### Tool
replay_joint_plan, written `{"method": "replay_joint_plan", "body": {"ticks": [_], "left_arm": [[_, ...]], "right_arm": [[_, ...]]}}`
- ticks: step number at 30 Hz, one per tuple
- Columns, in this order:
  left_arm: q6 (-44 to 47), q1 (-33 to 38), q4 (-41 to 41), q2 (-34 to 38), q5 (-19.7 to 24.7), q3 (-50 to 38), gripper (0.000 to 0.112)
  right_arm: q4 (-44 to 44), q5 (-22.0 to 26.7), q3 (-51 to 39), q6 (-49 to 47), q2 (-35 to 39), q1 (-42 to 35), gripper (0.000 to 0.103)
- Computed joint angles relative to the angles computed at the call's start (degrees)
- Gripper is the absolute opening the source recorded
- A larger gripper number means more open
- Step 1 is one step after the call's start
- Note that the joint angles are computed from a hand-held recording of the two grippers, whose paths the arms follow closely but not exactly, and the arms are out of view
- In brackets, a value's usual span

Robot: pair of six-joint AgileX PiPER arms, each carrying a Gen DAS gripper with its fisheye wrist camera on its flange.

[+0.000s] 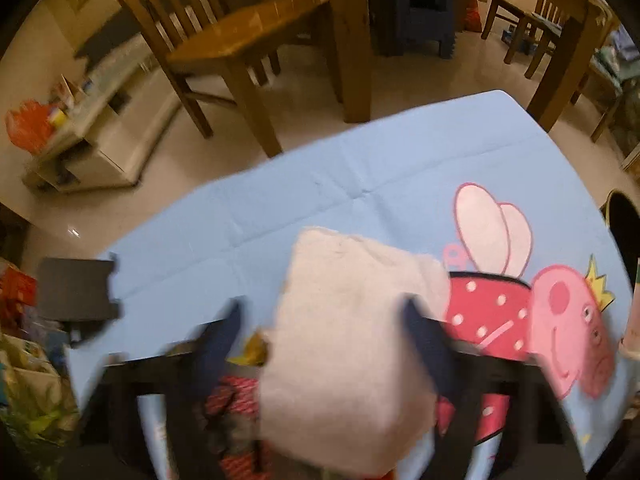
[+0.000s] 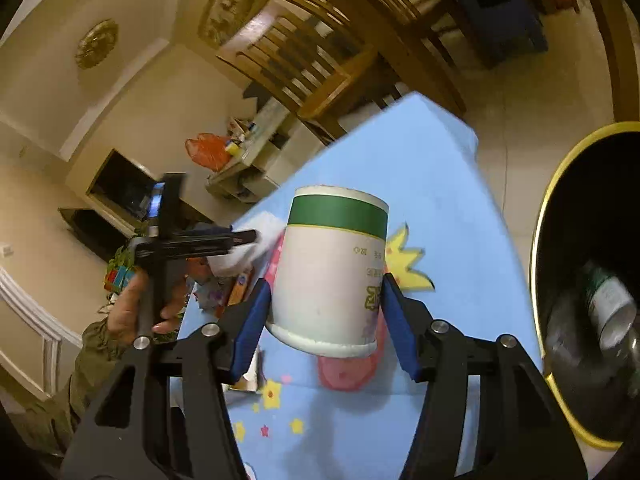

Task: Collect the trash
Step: 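Grasp the white tissue with the left gripper while the right gripper holds the paper cup, then carry the paper cup over the bin and release it with the right gripper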

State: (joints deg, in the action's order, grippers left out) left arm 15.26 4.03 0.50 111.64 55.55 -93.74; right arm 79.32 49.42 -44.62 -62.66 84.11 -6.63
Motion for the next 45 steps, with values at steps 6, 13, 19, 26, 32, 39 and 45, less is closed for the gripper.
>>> {"method": "replay_joint_plan", "body": {"ticks": [6,13,19,26,32,39,45], "left_arm": [[3.3,5.1,-15.1,-3.0,1.5,2.6,0.018],[6.6,6.7,-24.9,-17.8,-2.9,17.0,0.017],[-1.7,0.8,-11.0,-18.2,-7.7,19.9,0.018],[-1.5,1.3,-7.6,-8.0,-2.2,8.8,0.035],[-8.8,-2.7,2.3,-5.0,-2.1,6.4,0.066],[-6.0,-3.0,-0.2,-9.7,-7.5,12.7,0.002],[-5.5,-4.1,-3.5,-16.5,-7.1,14.6,0.002]], "right_arm": [[0.4,0.7,-0.3,-1.1,-1.3,-1.3,0.056],[1.7,-0.8,1.3,-2.4,-3.4,-1.0,0.057],[2.5,0.2,4.0,-3.7,-5.0,-2.9,0.059],[2.3,1.5,5.4,-4.0,-5.7,-6.5,0.060],[2.3,1.3,4.8,-4.1,-5.9,-5.8,0.061],[3.9,1.7,4.5,-4.1,-5.7,-6.5,0.062],[3.6,2.1,3.6,-3.9,-5.0,-7.7,0.056]]}}
